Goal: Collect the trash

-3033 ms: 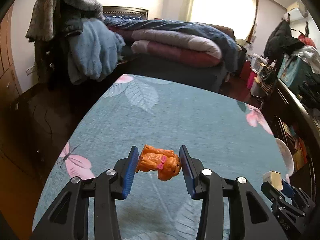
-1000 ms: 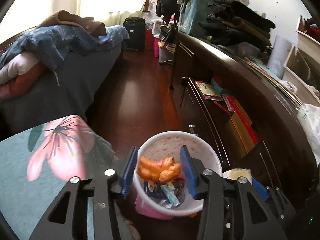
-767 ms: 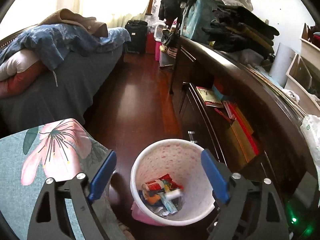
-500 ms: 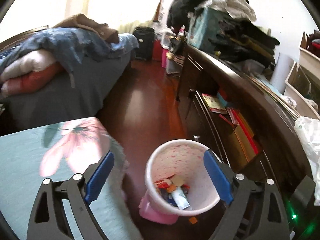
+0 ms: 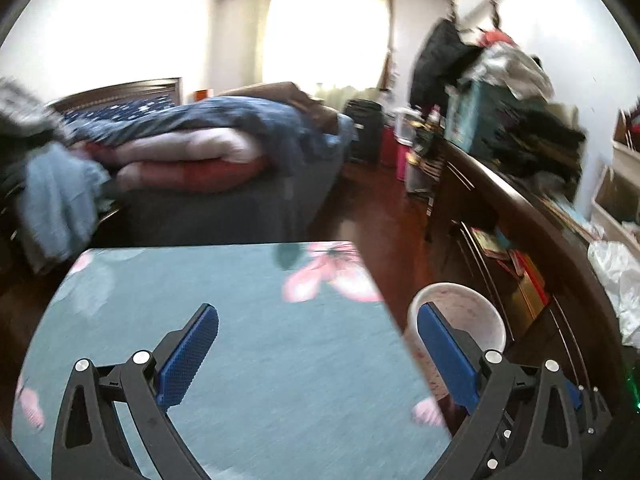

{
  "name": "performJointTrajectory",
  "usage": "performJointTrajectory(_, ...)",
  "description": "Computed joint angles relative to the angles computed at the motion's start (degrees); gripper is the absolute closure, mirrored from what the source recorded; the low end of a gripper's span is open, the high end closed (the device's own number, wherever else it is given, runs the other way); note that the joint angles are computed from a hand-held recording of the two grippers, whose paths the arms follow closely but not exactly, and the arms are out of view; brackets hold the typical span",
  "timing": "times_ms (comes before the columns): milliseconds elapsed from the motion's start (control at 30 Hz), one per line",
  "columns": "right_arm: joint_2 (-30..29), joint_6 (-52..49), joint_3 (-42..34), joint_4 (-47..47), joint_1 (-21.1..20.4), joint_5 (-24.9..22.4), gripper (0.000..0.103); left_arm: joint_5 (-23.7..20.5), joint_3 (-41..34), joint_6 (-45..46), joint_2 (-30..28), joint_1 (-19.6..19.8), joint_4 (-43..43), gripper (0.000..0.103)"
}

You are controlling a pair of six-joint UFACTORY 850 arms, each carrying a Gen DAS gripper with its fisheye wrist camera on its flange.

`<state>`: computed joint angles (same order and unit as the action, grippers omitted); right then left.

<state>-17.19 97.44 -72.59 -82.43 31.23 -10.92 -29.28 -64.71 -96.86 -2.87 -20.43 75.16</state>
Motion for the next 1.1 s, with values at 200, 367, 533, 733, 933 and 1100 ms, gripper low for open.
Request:
performJointTrajectory(200,5.39,5.78,3.88,-5.14,7.68,-7.18,0.004,-6.33,11.14,-4.17,14.25,0.59,-0.14,0.004)
performJointTrajectory(367,10.88,12.99,7.51,-12.37,13.2,-11.05,0.004,-12.33,17.27,-4.89,24.04,-1.01,-0.79,0.004)
performJointTrajectory(533,15.49,13.71,9.72,-17.29,19.1,-16.41,0.004,-23.53,20.43,-4.17,32.12,-6.44,0.76,0.004)
performJointTrajectory(733,19.57,13.66,10.6,-19.77,23.34,-17.15,0.004,-32.69,22.25,-2.25,38.42,-12.79,1.71,0.004)
performJointTrajectory(933,21.54,10.71,10.78,-18.52,26.71,-19.96,0.004,-38.74,23.42,-2.06,42.65,-17.86,2.91,0.004)
performJointTrajectory(1100,22.98,11.89,11.56,-19.75,27.88,-21.59,0.003,-42.11,23.98,-3.56,44.25,-20.17,4.29,0.004)
